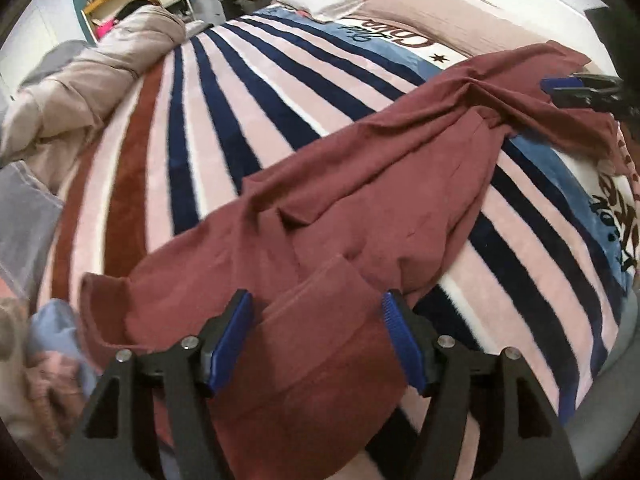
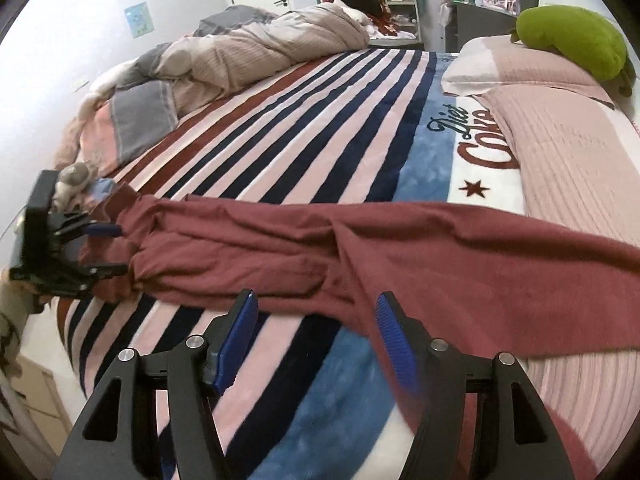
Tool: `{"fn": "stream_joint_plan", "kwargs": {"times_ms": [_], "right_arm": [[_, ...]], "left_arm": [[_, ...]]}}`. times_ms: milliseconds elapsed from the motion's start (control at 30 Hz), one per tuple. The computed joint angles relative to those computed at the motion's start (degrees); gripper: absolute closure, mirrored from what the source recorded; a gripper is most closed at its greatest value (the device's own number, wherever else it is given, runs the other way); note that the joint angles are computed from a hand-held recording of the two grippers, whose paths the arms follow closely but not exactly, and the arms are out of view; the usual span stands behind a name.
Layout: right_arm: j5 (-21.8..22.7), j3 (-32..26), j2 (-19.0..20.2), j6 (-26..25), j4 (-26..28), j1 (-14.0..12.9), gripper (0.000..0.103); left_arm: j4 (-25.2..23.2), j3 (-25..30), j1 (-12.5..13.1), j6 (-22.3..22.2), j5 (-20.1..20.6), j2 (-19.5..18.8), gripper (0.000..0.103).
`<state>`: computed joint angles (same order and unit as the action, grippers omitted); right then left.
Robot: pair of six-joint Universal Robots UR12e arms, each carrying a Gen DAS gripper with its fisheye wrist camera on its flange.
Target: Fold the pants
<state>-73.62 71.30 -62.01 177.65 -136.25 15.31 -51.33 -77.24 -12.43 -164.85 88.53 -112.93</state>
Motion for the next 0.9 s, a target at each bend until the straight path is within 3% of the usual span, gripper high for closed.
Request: {"fn": "stream_joint_plan", "kwargs": {"times_ms": [100, 133, 167, 267, 367, 400, 467, 533, 600, 667, 900], "right_arm": [[0.52, 1.54, -0.94, 0.93, -1.44, -0.21, 0.046], [0.97, 1.86, -1.12, 1.48, -1.94, -0.38, 0.046], [1.27, 2.1, -1.21, 1.78, -2.22, -0.46, 0.046], [1.64, 2.61, -1.28, 2.78, -3.12, -0.57, 0.046], [2.42, 2.69, -1.07, 3.5, -3.62, -0.72, 0.046], [2.79, 2.7, -1.01, 3.76, -3.79, -0.76, 0.046], [3.16, 2.64, -0.92, 4.0, -4.08, -0.79, 0.046], [3.35, 2.48, -0.86, 4.34, -4.34, -0.75, 0.046], [3.79, 2.38, -0.91, 4.6, -4.52, -0.71, 0.046], [3.78, 2.38, -0.97, 4.62, -4.79, -0.62, 0.046], [3.35, 1.73, -0.67, 4.79, -4.46, -0.48, 0.046]], "left_arm": [[-2.67, 1.19, -0.34, 0.32, 1.04, -0.76, 0.042], [-3.09, 1.33, -0.23, 0.57, 0.77, -0.83, 0.055], [-3.6, 1.14, -0.22, 0.93, 0.88, -0.54, 0.076], [-3.51, 0.36, -0.66, 0.81, 4.15, 0.48, 0.094], [0.6, -1.54, -0.74, -1.93, 8.81, 2.16, 0.094], [3.92, -2.42, -1.01, -3.59, 13.16, 2.74, 0.094], [7.82, -3.09, -1.01, -6.35, 18.11, 3.26, 0.094], [10.58, -2.83, -0.88, -9.62, 24.49, 3.27, 0.094], [12.49, -2.23, -0.86, -10.08, 30.9, 2.69, 0.094], [13.18, -1.42, -0.38, -11.81, 34.24, 2.11, 0.093], [8.68, 2.33, 1.2, -15.66, 37.66, -0.96, 0.092]]}}
